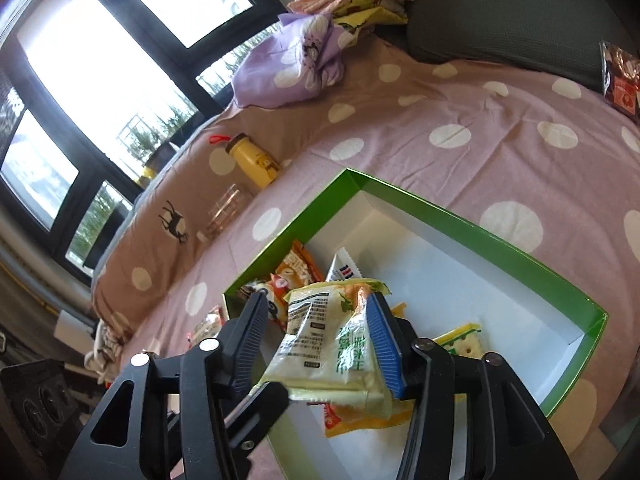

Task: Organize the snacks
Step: 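Open the right gripper to drop the bag into the box, then move the right gripper to the gold-and-black candy wrapper and grasp it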

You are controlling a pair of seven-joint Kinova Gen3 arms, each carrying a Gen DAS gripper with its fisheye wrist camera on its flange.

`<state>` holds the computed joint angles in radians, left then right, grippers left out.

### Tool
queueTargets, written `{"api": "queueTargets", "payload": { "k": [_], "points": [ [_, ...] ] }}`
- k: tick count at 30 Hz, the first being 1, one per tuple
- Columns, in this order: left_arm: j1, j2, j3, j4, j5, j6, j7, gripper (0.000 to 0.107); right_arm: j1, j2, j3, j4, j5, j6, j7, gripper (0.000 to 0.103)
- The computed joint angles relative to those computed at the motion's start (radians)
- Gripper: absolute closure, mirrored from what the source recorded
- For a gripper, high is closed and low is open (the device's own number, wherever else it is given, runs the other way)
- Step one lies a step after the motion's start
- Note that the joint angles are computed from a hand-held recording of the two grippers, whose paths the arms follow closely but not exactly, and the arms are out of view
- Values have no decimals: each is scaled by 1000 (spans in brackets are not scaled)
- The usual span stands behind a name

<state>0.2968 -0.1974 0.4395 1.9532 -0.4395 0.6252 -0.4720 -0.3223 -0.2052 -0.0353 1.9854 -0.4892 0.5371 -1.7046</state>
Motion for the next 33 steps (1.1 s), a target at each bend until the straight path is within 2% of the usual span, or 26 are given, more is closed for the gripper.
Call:
{"api": "queueTargets", "payload": {
  "k": [1, 3, 4, 6, 9, 13, 16, 19, 24, 28, 31, 33],
  "points": [
    [-4, -18, 4, 4, -5, 20, 11, 61, -3, -1, -1, -1, -1, -1, 2, 44],
    [-16, -54, 16, 10, -10, 63, 21, 46, -9, -2, -5, -3, -3, -6, 4, 40],
    [-26, -74, 29, 13, -16, 94, 26, 43, -11, -4, -8, -2, -2, -11, 3, 39],
    [-52, -115, 58, 24, -22, 153, 43, 38, -18, -13, -13, 5, -1, -31, 5, 30],
    [-101, -190, 87, 56, -11, 223, 71, 29, -25, -21, -24, 7, 15, -40, -5, 27],
    [-181, -297, 110, 98, 34, 309, 94, 26, -14, -23, -85, -8, 105, -41, -71, 24],
    [-216, -384, 74, 144, 87, 322, 88, 23, -14, -19, -140, -20, 190, -41, -128, 21],
    [-264, -464, 49, 192, 123, 329, 88, 15, -25, -8, -203, -41, 282, -28, -193, 19],
    [-333, -553, -12, 233, 177, 367, 59, 15, -62, 22, -291, -71, 427, -9, -295, 18],
    [-406, -622, -31, 235, 187, 424, 28, 15, -133, 64, -301, -97, 475, 16, -310, 18],
    [-444, -664, -64, 236, 199, 456, -2, 15, -164, 93, -350, -121, 583, 40, -394, 18],
    [-474, -684, -82, 238, 208, 478, -21, 15, -204, 110, -344, -135, 601, 48, -398, 18]
  ]
}}
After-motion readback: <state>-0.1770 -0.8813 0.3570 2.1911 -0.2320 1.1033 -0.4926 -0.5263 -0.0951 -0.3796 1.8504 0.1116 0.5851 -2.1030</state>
